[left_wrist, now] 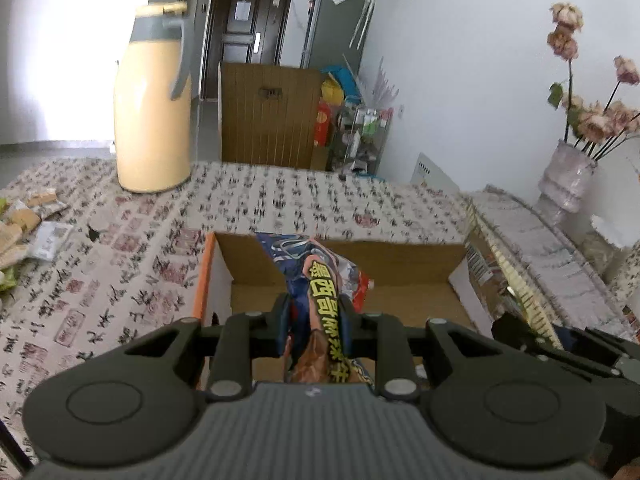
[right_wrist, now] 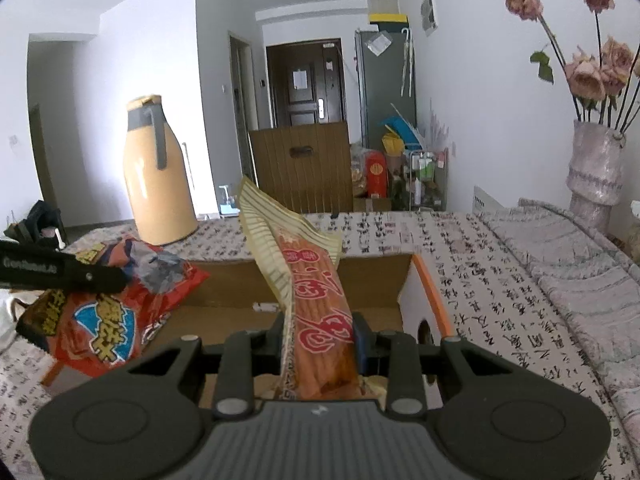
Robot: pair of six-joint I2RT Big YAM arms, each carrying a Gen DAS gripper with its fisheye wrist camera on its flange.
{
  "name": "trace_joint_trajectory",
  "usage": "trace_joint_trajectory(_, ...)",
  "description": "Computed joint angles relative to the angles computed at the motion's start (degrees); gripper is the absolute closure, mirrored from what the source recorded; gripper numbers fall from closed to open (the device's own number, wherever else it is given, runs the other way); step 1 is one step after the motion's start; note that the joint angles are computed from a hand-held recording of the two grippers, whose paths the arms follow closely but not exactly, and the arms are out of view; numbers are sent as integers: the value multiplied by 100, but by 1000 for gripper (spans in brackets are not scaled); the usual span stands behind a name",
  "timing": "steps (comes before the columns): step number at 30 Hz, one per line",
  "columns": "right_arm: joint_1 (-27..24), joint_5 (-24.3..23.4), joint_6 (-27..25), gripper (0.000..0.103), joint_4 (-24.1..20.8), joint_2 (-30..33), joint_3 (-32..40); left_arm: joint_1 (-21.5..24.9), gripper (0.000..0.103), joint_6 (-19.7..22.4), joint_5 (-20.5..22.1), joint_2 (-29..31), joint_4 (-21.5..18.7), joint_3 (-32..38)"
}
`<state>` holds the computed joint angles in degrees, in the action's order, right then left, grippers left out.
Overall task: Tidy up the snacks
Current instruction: 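Carry the chip bag and wafer package into the box and open both grippers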
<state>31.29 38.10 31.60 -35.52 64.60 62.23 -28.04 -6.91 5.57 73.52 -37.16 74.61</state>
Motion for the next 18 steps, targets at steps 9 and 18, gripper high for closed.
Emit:
trace_joint_trajectory(9, -97, -237, 38, 60, -17, 100, -92, 86, 74, -8, 104, 138, -43, -17)
trace_joint_trajectory(18, -24, -11, 162, 0, 19, -8, -158, -75, 0, -30, -555, -138, 307, -246)
